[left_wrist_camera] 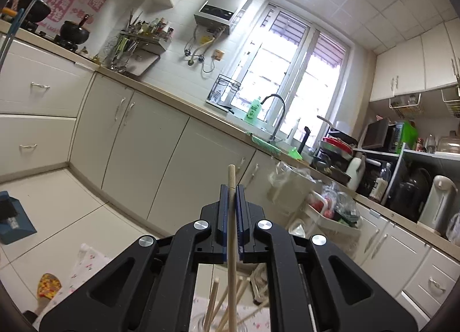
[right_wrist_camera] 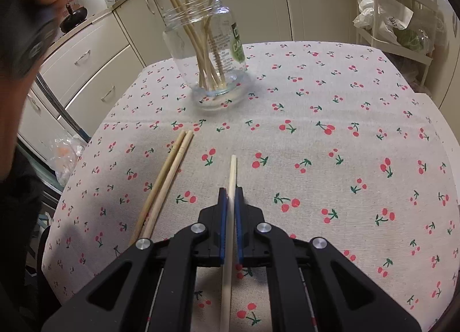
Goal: Organize utensils
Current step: 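Lower the left tool's chopstick into the jar and open it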
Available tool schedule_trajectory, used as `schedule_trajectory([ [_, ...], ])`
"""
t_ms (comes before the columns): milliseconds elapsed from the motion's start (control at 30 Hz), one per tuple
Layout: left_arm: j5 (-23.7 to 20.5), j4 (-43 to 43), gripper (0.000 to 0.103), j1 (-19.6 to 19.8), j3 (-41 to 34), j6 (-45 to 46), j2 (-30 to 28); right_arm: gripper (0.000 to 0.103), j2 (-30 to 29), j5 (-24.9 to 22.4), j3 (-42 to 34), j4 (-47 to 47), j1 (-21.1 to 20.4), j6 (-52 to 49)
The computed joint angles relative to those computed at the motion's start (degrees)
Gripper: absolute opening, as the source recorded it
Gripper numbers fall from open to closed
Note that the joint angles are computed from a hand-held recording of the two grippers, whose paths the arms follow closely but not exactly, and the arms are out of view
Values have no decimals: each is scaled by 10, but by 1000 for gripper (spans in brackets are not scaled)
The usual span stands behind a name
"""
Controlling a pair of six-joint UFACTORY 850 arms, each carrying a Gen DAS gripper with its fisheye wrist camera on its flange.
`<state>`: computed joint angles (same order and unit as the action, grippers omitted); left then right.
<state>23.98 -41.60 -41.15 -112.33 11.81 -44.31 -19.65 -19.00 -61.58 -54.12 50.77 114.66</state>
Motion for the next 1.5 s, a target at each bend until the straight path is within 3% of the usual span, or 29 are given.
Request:
schedule_trajectory([
  [400, 44, -91, 5, -25, -147, 145, -116, 7, 3, 11, 6, -21, -2, 33],
  [600, 64, -100, 5, -33, -173, 185, -145, 7, 3, 12, 6, -19, -2, 30],
  [867, 61, -78, 5, -36, -123, 183, -128, 7, 1, 12, 3, -4, -3, 11],
  [1233, 7, -77, 5, -32, -44, 200, -80, 7, -4, -4, -7, 14, 2, -16],
  [1400, 6, -80, 6, -32, 5, 207, -46, 7, -7, -12, -12, 19, 5, -28],
  [1500, 8, -69, 11, -31, 50, 191, -15, 6, -6, -12, -11, 13, 5, -21],
])
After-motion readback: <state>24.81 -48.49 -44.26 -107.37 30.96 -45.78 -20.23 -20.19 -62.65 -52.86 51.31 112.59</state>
